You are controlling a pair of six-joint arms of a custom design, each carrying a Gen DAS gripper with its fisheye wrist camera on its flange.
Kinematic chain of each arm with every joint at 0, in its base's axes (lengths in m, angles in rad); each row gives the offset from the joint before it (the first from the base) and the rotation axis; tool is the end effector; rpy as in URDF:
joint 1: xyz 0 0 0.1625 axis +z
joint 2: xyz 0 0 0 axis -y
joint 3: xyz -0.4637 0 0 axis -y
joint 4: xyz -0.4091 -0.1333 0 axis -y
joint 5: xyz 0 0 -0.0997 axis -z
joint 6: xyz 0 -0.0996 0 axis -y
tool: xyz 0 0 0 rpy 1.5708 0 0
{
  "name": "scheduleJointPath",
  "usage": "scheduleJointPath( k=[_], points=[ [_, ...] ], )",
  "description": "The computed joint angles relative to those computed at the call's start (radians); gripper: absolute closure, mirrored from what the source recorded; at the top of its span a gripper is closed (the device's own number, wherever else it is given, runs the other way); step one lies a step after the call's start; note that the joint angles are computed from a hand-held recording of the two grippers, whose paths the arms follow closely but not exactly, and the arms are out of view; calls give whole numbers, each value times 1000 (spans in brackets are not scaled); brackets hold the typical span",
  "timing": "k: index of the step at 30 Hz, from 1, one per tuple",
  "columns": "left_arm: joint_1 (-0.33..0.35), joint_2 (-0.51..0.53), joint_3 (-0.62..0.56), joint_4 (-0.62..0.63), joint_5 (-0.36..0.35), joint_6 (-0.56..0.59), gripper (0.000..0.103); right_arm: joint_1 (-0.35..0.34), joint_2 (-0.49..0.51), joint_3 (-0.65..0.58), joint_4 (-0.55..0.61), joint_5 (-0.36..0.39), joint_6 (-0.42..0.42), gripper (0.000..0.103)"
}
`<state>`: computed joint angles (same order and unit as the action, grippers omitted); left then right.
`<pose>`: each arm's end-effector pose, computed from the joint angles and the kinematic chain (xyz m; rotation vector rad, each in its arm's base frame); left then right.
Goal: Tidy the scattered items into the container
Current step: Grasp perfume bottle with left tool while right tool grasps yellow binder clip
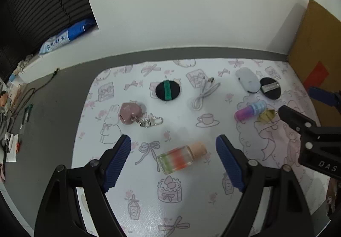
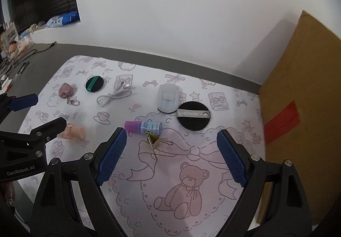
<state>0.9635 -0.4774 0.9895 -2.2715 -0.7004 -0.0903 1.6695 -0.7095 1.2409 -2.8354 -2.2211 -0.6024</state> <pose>-0.3293 -0.8409 0.1307 0.4947 2.2704 -0.5752 0.1546 -0.8204 0.2651 0.5027 -2.2289 0.6522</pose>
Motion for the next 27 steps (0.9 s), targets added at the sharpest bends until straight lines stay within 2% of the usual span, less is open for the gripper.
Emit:
scheduleJointPath(
  k=[12, 14, 16, 18, 27],
  points=[
    [30, 28, -6, 3, -40, 10, 22, -38, 43, -20, 18, 25, 4, 15],
    [32, 30, -4, 6, -44, 13, 22, -44, 45, -19, 26, 31, 7, 18],
    [34, 32, -6, 10, -49, 14, 22, -50, 45, -19, 44, 35, 17, 28],
    [36, 34, -7, 14, -56, 11, 22, -56, 46, -24, 74, 39, 30, 34],
    [39, 44, -8, 1, -69, 16, 22, -68, 40, -4, 38, 63, 12, 35]
  ],
)
